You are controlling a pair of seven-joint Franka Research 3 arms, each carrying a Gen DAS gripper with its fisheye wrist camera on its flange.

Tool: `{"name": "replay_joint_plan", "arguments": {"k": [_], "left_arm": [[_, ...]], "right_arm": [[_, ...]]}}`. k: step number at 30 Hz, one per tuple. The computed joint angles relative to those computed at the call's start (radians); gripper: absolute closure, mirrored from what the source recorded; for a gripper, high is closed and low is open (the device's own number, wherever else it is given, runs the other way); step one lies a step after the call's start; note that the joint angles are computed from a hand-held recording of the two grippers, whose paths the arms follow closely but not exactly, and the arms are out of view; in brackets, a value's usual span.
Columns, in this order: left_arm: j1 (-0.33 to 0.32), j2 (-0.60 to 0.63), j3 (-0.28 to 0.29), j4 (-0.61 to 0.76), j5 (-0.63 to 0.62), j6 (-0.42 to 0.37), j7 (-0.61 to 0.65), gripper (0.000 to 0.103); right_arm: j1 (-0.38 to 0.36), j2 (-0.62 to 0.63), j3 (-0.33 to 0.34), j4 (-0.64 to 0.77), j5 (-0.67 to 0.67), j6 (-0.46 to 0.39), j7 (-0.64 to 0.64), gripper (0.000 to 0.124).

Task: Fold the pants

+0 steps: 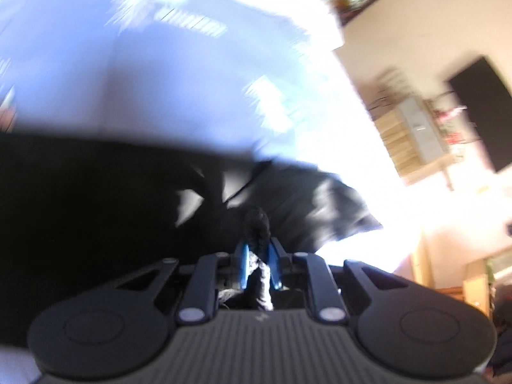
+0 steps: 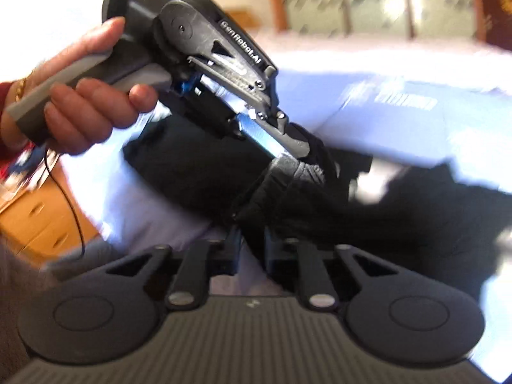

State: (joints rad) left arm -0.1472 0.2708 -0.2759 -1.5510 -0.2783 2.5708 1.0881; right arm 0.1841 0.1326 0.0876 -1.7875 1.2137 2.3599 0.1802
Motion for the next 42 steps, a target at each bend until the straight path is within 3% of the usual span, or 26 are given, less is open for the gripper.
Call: {"name": "replay_joint_plan", "arguments": {"k": [4,7,9,10,11,12,13,15,17,18,21,24,26,29,32,35,36,37,39,42], "left_arm": [[-0.02,0.008,0.015,0.036,0.087,0.086,0.031,0.09],[-0.056,-0.02,0.075,-0.032,0.238,0.123,-0.087,0.089],[-0.082,-0.031,0.125,-0.08,0.374,0.064,-0.229,0.084],[-0.084,-0.019,0.136,-0.069,0.419,-0.032,-0.302,0.084],[-0.077,-0.009,0.138,-0.066,0.411,-0.124,-0.351,0.083],[-0.052,-0.013,0.124,-0.092,0.36,-0.16,-0.374,0.083],[-0.016,-0.045,0.104,-0.152,0.28,-0.14,-0.372,0.083],[0.016,-0.118,0.087,-0.282,0.192,-0.015,-0.375,0.079],[0.016,-0.167,0.096,-0.34,0.227,0.044,-0.428,0.076],[0.018,-0.189,0.096,-0.368,0.226,0.08,-0.44,0.075],[0.022,-0.212,0.072,-0.401,0.097,0.192,-0.345,0.075],[0.01,-0.187,0.042,-0.369,-0.018,0.226,-0.186,0.072],[0.003,-0.151,0.024,-0.326,-0.053,0.209,-0.103,0.07],[-0.029,-0.094,0.04,-0.242,0.08,0.093,-0.154,0.07],[-0.043,-0.037,0.051,-0.175,0.162,-0.034,-0.224,0.075],[-0.023,-0.048,0.039,-0.197,0.126,-0.024,-0.231,0.077],[-0.018,-0.057,0.038,-0.2,0.117,-0.027,-0.233,0.077],[-0.016,-0.066,0.039,-0.207,0.116,-0.017,-0.24,0.076],[-0.012,-0.094,0.04,-0.23,0.103,0.025,-0.25,0.068],[0.01,-0.15,0.03,-0.299,0.002,0.129,-0.2,0.055]], "right_arm": [[0.013,-0.007,0.018,0.022,0.177,0.092,-0.06,0.108],[0.049,0.034,0.037,0.054,0.178,0.164,-0.031,0.108],[0.079,0.078,0.05,0.076,0.093,0.203,0.028,0.108],[0.096,0.103,0.052,0.084,0.015,0.217,0.09,0.105],[0.111,0.129,0.049,0.095,-0.083,0.21,0.169,0.103],[0.128,0.155,0.04,0.106,-0.201,0.2,0.26,0.1],[0.133,0.161,0.041,0.102,-0.252,0.214,0.303,0.1],[0.073,0.13,0.068,0.082,-0.178,0.168,0.284,0.097],[0.004,0.102,0.071,0.084,-0.038,0.085,0.271,0.085],[-0.024,0.085,0.061,0.074,0.039,0.083,0.271,0.081],[-0.066,0.061,0.014,0.061,0.18,0.186,0.35,0.081],[-0.091,0.078,-0.027,0.067,0.255,0.37,0.512,0.079],[-0.108,0.107,-0.043,0.085,0.242,0.469,0.665,0.079],[-0.14,0.168,-0.048,0.127,0.209,0.549,0.834,0.073],[-0.186,0.24,-0.028,0.206,0.172,0.508,0.927,0.073],[-0.219,0.303,0.004,0.284,0.137,0.464,1.001,0.073],[-0.226,0.306,0.009,0.292,0.109,0.449,1.033,0.087],[-0.229,0.314,0.015,0.307,0.079,0.44,1.058,0.117],[-0.267,0.246,0.082,0.248,0.183,0.441,0.903,0.116],[-0.274,0.155,0.107,0.208,0.3,0.298,0.653,0.116]]}}
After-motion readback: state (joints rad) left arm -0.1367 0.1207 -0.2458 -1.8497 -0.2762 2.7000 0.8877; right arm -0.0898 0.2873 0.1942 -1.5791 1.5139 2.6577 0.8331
